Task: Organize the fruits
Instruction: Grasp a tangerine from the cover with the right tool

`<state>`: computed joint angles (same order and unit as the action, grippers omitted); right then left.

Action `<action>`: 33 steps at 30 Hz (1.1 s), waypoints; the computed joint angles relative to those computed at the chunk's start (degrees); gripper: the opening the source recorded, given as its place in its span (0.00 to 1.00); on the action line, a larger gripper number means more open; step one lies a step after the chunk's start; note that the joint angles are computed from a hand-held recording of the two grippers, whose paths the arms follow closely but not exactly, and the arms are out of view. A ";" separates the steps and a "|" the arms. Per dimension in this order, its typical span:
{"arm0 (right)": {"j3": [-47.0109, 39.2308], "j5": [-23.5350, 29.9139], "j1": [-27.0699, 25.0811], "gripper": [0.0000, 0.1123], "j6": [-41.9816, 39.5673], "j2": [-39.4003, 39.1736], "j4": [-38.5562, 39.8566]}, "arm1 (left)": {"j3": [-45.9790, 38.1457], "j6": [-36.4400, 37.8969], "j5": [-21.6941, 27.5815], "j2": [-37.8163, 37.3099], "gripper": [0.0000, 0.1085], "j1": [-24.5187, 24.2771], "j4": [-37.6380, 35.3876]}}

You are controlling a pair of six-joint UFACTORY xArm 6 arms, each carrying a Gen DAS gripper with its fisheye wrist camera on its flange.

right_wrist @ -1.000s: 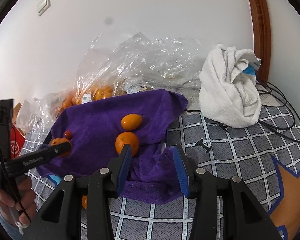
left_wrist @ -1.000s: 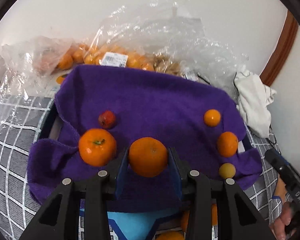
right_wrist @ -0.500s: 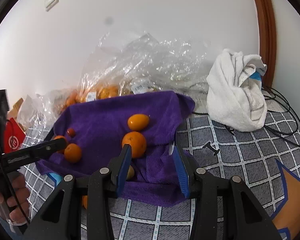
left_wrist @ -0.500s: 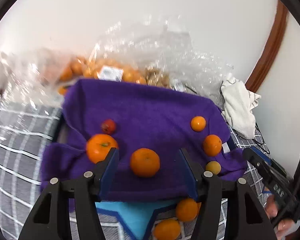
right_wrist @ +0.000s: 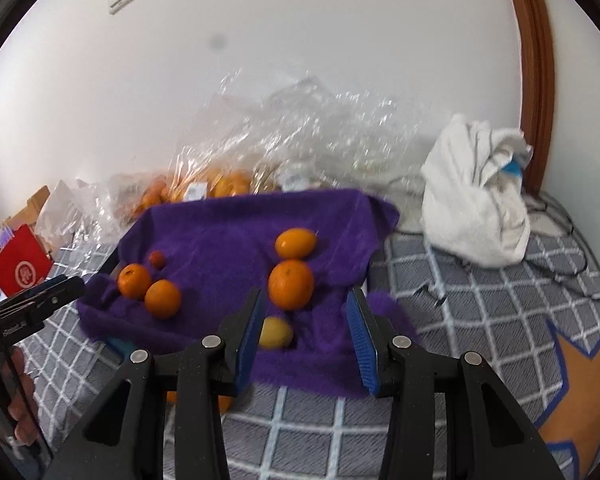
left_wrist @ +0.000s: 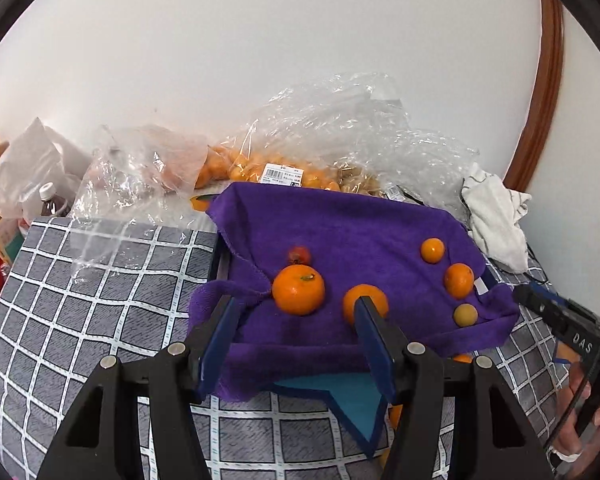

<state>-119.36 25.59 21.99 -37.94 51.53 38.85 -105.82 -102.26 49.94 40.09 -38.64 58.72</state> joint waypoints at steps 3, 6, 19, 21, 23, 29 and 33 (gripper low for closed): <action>3.40 1.58 0.18 0.39 1.52 -2.15 -1.42 | 3.03 -1.20 -1.65 -1.50 0.53 0.46 1.33; 8.72 0.62 0.94 0.39 3.67 -4.90 -4.24 | 7.69 -3.44 -5.22 -3.45 0.53 1.02 4.18; 12.53 1.53 4.26 0.42 2.07 -5.22 -9.53 | 19.25 -22.77 -8.97 -10.65 0.52 2.76 11.89; 11.37 2.46 4.25 0.39 2.75 -4.44 -10.28 | 19.46 -23.96 -7.48 -11.12 0.52 2.29 13.23; 10.12 3.31 4.26 0.36 2.46 -3.55 -10.15 | 20.37 -26.22 -6.32 -11.98 0.52 1.94 14.88; 10.19 4.55 3.81 0.28 0.43 -3.68 -7.54 | 22.88 -31.41 -9.65 -13.40 0.52 3.19 16.73; 16.77 0.45 3.25 0.28 -2.56 -8.11 -5.63 | 22.23 -30.50 -8.57 -12.90 0.52 2.85 16.36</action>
